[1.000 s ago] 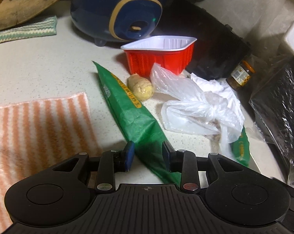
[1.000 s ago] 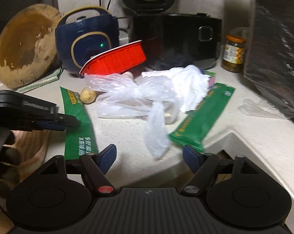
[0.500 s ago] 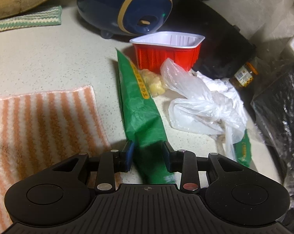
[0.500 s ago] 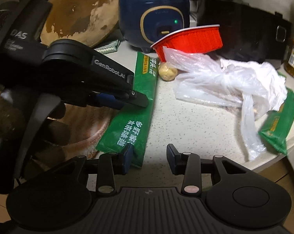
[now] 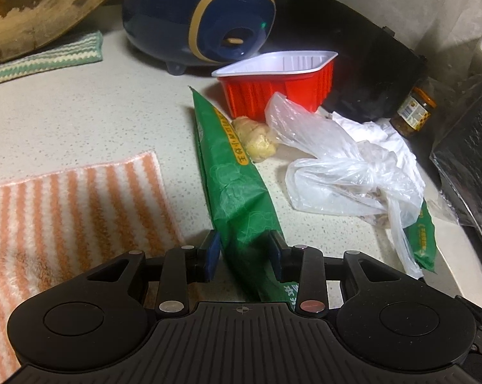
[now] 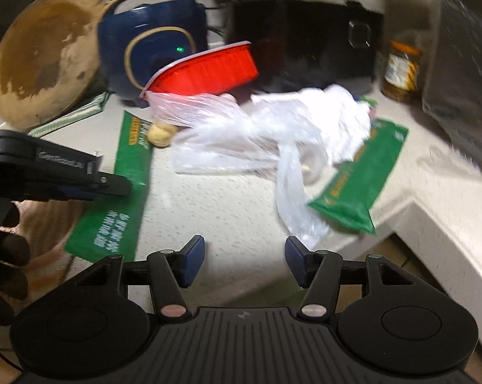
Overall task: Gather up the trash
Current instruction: 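Close the left tool on the green snack packet's end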
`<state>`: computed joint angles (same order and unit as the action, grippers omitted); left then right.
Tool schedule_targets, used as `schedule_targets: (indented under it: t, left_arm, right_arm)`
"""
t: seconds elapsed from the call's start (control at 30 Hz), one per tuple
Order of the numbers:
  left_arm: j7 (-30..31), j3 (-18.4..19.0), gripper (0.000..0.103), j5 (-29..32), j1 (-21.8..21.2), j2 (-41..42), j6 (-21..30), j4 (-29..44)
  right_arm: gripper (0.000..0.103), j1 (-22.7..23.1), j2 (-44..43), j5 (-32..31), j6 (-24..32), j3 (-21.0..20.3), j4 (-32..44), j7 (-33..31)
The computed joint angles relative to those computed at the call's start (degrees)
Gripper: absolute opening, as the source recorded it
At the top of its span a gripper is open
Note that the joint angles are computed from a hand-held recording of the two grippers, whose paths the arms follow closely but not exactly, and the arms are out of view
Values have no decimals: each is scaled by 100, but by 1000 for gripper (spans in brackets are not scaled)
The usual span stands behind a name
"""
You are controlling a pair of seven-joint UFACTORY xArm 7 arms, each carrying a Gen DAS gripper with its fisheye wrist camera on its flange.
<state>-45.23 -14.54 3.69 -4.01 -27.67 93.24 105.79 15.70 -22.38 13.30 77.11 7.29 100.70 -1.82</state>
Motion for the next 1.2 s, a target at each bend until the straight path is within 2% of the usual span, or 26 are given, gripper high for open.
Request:
schedule_targets:
  t: [0.4, 0.5, 0.57, 0.63, 0.8, 1.0, 1.2]
  left_arm:
    - [-239, -100, 36, 173, 90, 198, -60, 249]
    - [-32, -222, 37, 400, 66, 452, 122, 457]
    - [204, -378, 46, 728, 38, 570, 302, 508]
    - [282, -430, 48, 896, -3, 535, 289, 425]
    - [430, -355, 49, 912, -102, 459, 39, 209]
    - [706, -468, 52, 1108, -161, 589, 65, 274]
    - [749, -405, 53, 1053, -228, 559, 31, 243]
  right_arm:
    - [72, 139, -115, 91, -48, 1, -155, -368]
    - [75, 159, -130, 109, -55, 9, -178, -451]
    - [77, 167, -126, 81, -49, 33, -176, -512]
    - [79, 174, -138, 58, -64, 57, -197, -559]
    - [88, 218, -145, 37, -79, 98, -236, -689]
    - [102, 334, -179, 211, -28, 74, -301, -896]
    - [103, 409, -191, 295, -24, 112, -350, -944]
